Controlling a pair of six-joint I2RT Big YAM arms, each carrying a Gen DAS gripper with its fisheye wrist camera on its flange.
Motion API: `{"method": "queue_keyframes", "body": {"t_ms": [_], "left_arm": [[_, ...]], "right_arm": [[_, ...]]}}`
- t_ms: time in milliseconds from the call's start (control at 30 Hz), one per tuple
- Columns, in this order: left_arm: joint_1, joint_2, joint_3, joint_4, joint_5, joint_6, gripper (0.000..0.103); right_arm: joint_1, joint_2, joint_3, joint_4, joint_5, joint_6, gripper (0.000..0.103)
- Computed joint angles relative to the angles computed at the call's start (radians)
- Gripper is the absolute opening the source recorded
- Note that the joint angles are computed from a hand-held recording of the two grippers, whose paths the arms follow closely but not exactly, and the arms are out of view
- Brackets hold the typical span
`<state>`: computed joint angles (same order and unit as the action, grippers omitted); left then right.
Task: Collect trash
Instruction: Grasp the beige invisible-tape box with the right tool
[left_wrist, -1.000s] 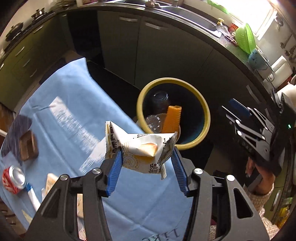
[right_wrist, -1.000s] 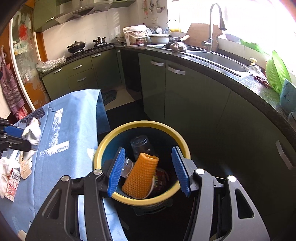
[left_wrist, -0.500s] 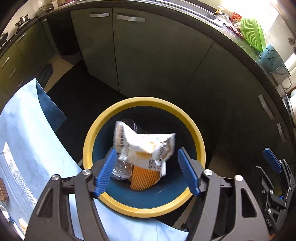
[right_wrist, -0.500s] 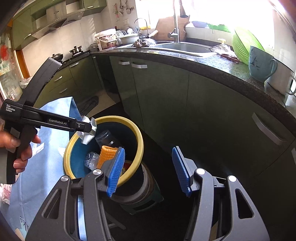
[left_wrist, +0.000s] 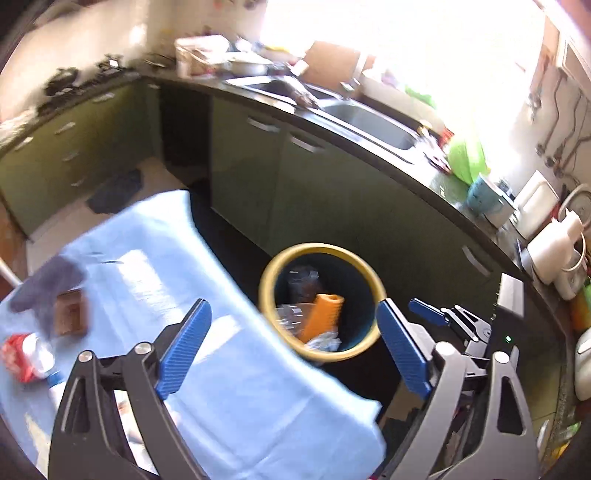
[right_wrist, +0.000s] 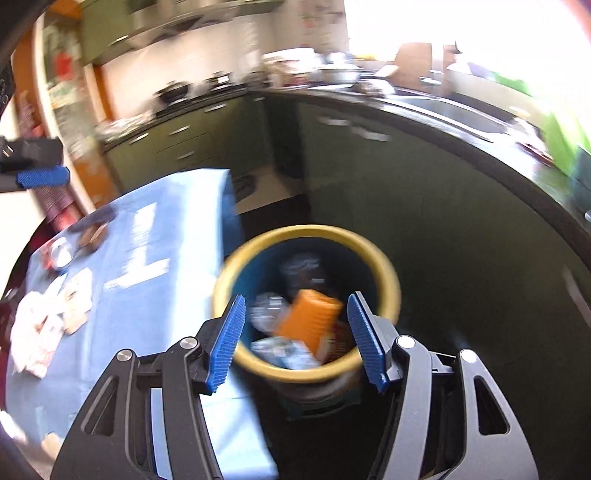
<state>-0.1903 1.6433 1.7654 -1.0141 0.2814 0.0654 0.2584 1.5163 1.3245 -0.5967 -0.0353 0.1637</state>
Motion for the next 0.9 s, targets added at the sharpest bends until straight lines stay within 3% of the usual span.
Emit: {"method": "queue_keyframes", "body": {"t_ms": [200,433,567,733,900], "left_arm": [[0.246,-0.194,-0.238,0.106,-0.026,-0.011,0.088],[0.528,-0.271,-0.412,0.325,0.115,-0.036,0.089],[0.593,-0.261,-0.458,0.492,0.142,-0.054,0.092],[0.621,-0.221,-0.492,0.686,0.192,-0.13,0.092],[0.635,-0.188,-0.492,0.728,0.205,-0.135,0.092]], "right_arm": [[0.161,0.168,0.221,-0.123,-0.098,-0.11,0.059],[0.318,0.357,0.459,-0.229,-0.104,-0.166,0.059],[0.361,0.43,0.55,-0.278,-0.068,-0.192,0.059],[0.376,0.504,0.645,-0.342,-0.034,-0.221,0.061],[0.38,0.549,0.705,-0.399,-0.017,-0.246,0.061]]}}
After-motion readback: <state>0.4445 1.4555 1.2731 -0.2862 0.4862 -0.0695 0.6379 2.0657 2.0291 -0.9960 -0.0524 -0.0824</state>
